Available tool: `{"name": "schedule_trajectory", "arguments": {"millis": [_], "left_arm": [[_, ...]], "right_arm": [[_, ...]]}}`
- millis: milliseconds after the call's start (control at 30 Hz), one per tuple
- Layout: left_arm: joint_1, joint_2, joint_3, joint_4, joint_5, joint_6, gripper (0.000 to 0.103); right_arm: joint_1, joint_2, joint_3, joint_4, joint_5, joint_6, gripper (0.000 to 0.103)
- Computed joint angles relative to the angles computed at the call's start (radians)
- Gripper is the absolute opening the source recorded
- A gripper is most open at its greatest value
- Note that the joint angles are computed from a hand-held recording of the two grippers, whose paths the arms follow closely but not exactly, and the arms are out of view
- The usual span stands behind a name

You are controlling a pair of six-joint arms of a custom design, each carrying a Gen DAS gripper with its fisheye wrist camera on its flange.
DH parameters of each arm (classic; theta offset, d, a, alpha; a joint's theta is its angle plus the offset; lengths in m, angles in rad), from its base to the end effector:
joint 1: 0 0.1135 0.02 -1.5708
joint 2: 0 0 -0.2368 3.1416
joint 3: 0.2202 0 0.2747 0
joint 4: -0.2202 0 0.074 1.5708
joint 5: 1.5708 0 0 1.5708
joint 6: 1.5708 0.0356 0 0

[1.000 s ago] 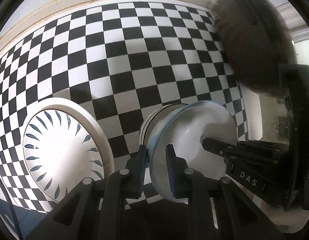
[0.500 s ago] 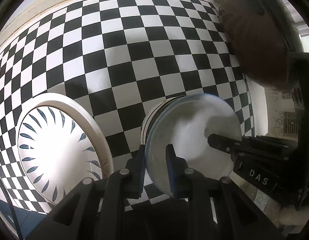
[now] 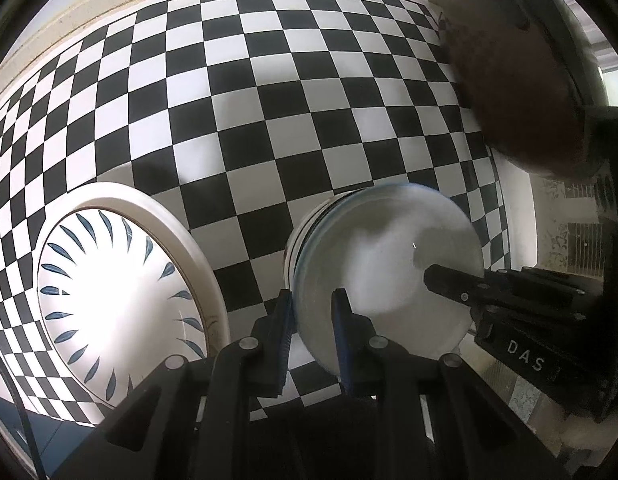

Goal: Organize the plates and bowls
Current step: 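Lower the blue-dotted bowl into the stacked bowls and open both tools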

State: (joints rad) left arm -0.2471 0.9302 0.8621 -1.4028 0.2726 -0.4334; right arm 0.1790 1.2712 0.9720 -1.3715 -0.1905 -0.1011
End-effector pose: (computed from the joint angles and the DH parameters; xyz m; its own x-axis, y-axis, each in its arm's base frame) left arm 0.1536 -0.0486 0.2372 -0.9855 -0.1685 0.0220 -0.1677 0.9437 -0.2850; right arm 0.2085 0.0446 0.2097 -0.9584 -0.2741 0.0802 -0.2543 0.9468 0.1975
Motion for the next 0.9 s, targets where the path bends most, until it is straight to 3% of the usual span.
{"name": "schedule_trajectory", "arguments": {"millis": [633, 900], "left_arm": [[-0.029, -0.008, 0.016, -0.004, -0.015, -0.024, 0.017], [-0.072, -0.032, 0.048, -0.035, -0.069, -0.071, 0.018]], "right_arm": [[-0.023, -0.025, -0.002, -0.002, 0.004, -0.007, 0.015], [-0.042, -0.045, 0.002, -0.019, -0.007, -0.026, 0.015]]}}
